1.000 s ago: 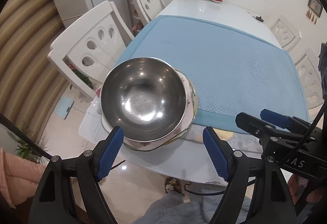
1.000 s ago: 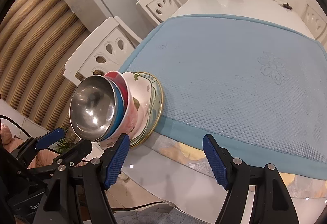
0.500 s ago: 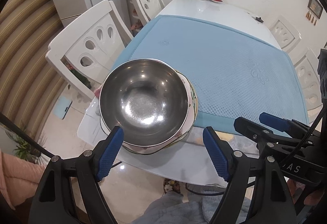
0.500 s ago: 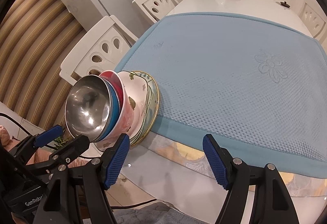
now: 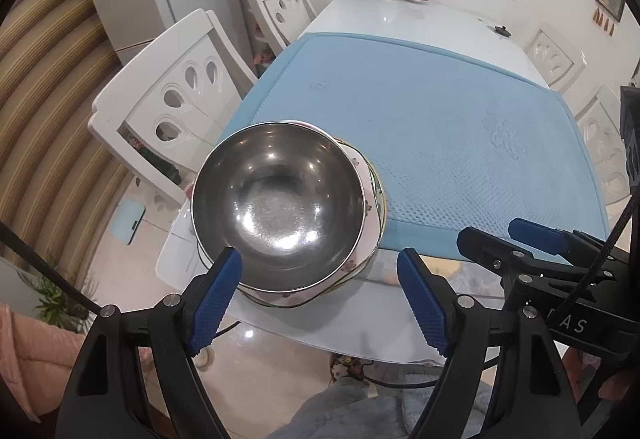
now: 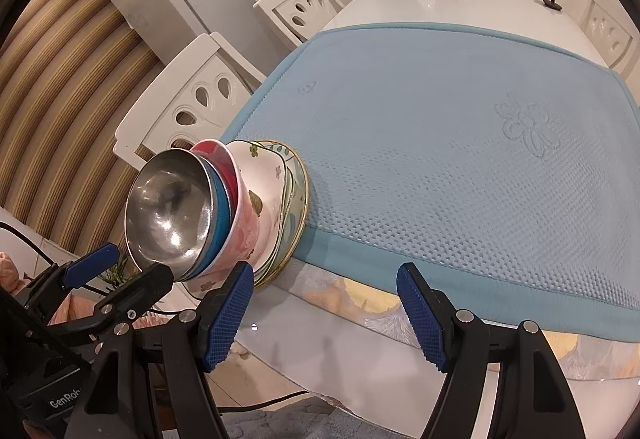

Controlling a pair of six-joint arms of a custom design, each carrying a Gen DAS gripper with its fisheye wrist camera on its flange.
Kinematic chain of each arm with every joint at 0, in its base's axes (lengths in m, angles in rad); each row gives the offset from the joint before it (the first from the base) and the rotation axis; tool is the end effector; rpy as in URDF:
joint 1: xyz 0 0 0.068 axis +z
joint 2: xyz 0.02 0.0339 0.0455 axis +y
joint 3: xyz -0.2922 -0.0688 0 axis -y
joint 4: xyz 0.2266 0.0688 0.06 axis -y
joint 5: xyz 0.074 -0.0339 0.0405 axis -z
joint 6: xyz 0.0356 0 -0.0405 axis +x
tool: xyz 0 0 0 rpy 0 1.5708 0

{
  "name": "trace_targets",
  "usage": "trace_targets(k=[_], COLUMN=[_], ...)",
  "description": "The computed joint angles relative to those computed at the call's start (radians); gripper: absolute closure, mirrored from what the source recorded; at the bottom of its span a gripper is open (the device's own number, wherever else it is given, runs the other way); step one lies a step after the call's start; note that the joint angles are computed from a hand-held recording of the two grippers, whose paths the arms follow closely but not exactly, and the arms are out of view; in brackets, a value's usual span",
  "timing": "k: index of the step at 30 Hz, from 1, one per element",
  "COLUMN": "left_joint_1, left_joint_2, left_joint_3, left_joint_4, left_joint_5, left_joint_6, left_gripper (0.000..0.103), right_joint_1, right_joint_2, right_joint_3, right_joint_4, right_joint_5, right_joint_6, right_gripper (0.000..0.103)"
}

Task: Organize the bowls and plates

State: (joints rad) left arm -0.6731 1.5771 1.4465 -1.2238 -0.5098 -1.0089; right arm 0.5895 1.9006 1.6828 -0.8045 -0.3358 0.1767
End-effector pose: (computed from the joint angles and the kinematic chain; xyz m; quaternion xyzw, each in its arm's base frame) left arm 0.2273 -0.1590 0.3331 -0.1876 0.9440 0.0892 0.2565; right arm 0.3301 0.2349 0.3077 -0.2388 0.9197 0.2490 0.1875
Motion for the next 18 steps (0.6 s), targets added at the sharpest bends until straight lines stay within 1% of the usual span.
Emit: trace_targets(k=[4, 8, 12, 14, 15, 16, 18], left_joint_1=[0.001, -0.012, -0.018, -0.023, -0.023, -0.022, -0.024], left_joint_2=[0.013, 0.05, 0.12, 0.172, 0.221, 0.266, 0.345], left_joint_3=[0.01, 0.044, 0.096, 0.139, 0.179, 0.218, 0.291], left_joint_4=[0.014, 0.057, 0.14, 0.169, 0.183, 0.184, 0.172], left_joint_5=[0.006, 0.021, 0.1, 0.147, 0.187, 0.215, 0.233], left_joint_6=[0.022, 0.088, 0.206, 0.272, 0.318, 0.347, 0.383], left_gripper=[0.025, 0.025, 0.025, 0.024, 0.024, 0.024, 0.025], right_joint_1=[-0.003, -0.026, -0.092, -0.135, -0.16, -0.183, -0.236], right_joint_2=[0.001, -0.019, -0.052, -0.068, -0.074, -0.08, -0.086], right_joint_3=[-0.002, -0.036, -0.104, -0.142, -0.161, -0.178, -0.213], right_joint_4=[0.001, 0.02, 0.038, 0.044, 0.045, 0.049, 0.056], right_joint_5=[-0.002, -0.001, 0.005, 0.019, 0.026, 0.032, 0.054], right_joint_6=[0.005, 0.017, 0.051, 0.071, 0.079, 0.085, 0.091], right_gripper=[0.031, 0.031, 0.031, 0.031, 0.031, 0.031, 0.031])
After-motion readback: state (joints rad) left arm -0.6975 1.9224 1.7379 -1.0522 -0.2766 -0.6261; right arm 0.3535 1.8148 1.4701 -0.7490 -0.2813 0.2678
